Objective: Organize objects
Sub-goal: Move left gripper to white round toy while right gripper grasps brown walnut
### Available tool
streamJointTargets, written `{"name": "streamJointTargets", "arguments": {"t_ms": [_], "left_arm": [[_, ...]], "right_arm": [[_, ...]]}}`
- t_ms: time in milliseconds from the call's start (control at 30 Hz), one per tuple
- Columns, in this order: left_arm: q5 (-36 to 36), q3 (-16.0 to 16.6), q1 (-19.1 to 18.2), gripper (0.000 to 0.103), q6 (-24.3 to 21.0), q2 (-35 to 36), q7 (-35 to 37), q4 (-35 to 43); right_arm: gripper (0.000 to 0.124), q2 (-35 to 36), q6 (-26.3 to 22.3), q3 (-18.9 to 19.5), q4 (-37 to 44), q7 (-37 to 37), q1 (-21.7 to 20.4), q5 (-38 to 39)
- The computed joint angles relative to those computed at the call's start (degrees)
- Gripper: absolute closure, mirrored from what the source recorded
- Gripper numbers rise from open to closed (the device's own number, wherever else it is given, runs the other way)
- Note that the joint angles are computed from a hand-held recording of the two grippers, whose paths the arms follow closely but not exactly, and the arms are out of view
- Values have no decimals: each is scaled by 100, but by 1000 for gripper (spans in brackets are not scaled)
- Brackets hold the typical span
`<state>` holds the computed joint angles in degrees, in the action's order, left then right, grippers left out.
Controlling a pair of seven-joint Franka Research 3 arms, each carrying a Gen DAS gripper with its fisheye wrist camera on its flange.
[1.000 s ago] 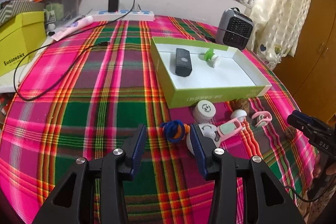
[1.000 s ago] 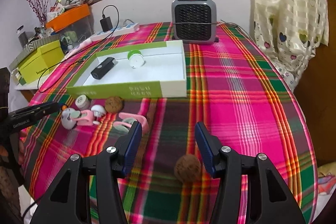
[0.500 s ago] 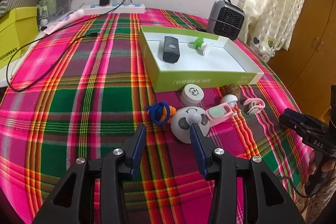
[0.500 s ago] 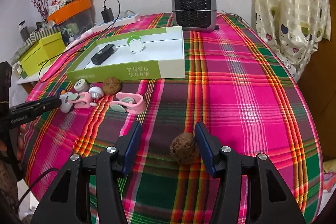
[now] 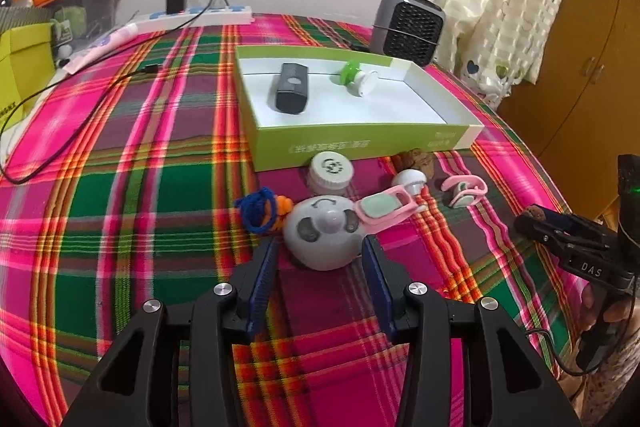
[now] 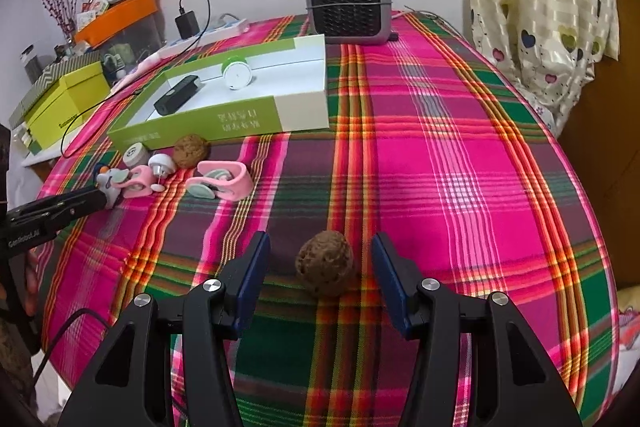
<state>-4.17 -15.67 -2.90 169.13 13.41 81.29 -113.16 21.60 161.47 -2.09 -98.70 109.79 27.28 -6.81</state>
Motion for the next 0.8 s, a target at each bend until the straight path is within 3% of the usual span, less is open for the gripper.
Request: {"name": "streamJointTargets", "arguments": {"t_ms": [267, 467, 800], "left_arm": [[406, 182, -195, 61, -123, 171, -329, 270], [463, 132, -151, 59, -144, 252, -415, 369], [284, 23, -40, 61, -59, 279, -374, 365]], "right_arm": [[70, -15, 41, -62, -40, 76, 71, -117], [71, -18, 51, -114, -56, 133, 144, -274], [85, -10, 70, -100, -48, 171, 131, -315]]}}
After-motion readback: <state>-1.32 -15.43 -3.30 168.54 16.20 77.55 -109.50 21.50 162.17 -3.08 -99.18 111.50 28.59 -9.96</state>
